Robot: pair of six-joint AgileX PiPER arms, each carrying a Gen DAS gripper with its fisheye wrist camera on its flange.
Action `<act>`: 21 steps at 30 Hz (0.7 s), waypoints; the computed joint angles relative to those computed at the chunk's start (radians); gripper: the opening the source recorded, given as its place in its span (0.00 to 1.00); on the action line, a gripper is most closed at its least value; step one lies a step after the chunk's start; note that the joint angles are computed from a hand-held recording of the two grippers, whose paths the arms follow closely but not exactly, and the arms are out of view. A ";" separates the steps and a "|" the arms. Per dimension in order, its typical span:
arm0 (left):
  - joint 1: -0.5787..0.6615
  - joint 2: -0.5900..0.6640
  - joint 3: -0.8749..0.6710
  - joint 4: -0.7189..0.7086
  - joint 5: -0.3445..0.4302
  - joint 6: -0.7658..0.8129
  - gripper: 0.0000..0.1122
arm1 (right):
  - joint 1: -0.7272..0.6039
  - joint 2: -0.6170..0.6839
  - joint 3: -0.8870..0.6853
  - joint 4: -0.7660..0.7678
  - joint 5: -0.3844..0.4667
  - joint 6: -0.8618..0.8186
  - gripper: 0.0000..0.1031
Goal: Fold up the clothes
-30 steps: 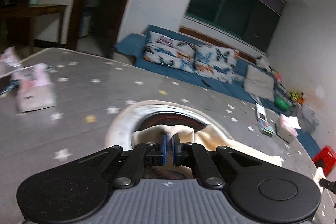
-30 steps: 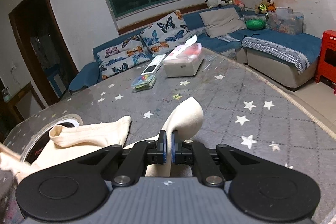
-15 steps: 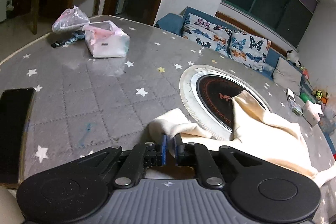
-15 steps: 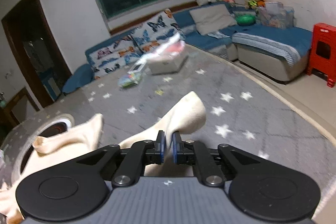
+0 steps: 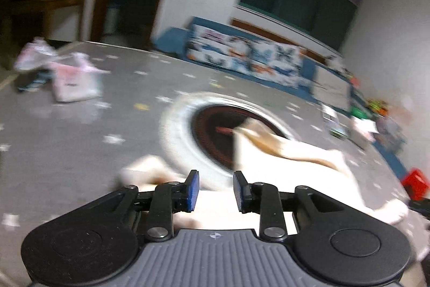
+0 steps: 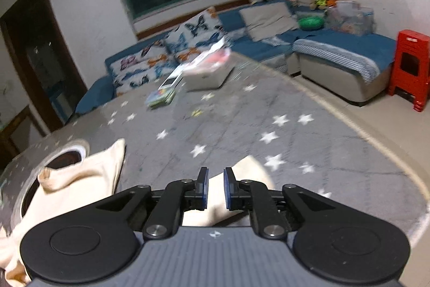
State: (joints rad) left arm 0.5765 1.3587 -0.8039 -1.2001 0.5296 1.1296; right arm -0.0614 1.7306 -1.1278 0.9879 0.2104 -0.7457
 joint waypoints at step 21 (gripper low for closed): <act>-0.788 0.256 -0.186 0.089 -0.178 0.107 0.47 | 0.003 0.212 -0.267 -0.689 0.079 0.547 0.17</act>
